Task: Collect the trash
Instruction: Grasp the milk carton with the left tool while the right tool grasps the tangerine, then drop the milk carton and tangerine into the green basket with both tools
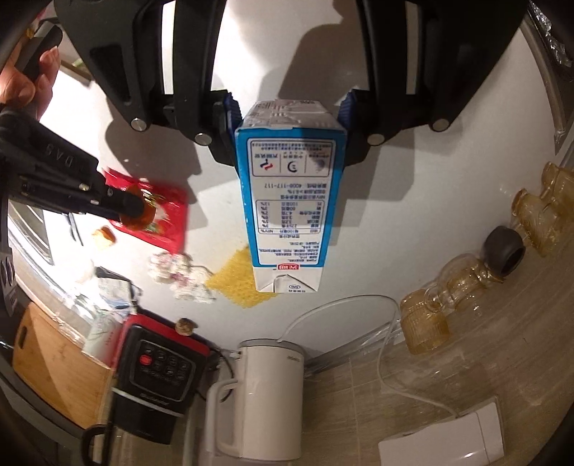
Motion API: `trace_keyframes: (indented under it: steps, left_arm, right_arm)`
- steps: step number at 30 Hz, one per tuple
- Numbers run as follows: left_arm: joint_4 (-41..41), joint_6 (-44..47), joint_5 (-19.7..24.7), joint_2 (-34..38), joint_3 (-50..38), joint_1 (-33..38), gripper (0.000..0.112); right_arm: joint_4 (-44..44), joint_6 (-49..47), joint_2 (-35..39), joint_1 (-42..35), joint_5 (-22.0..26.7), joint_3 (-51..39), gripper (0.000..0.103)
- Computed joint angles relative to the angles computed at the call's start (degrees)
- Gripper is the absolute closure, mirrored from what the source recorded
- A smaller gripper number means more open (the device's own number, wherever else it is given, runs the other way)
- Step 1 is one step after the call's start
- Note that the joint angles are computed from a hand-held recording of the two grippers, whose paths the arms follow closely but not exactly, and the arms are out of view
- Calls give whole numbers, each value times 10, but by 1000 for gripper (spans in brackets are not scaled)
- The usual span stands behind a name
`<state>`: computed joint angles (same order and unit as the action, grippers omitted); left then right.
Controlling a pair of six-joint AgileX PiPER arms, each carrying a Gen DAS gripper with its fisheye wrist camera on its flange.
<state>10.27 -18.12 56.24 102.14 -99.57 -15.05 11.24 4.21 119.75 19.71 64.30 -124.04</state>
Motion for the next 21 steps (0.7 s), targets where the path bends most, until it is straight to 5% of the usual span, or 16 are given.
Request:
trace_keyframes:
  steps: [9,21]
  left_arm:
    - [-38,23,25,-139,131,-135,71]
    - [-90,10,2,-185,260,-358,71]
  right_arm:
    - [-61,73,-304,-10,-72,362,82]
    - [-176,308,-641,23,20,662,82]
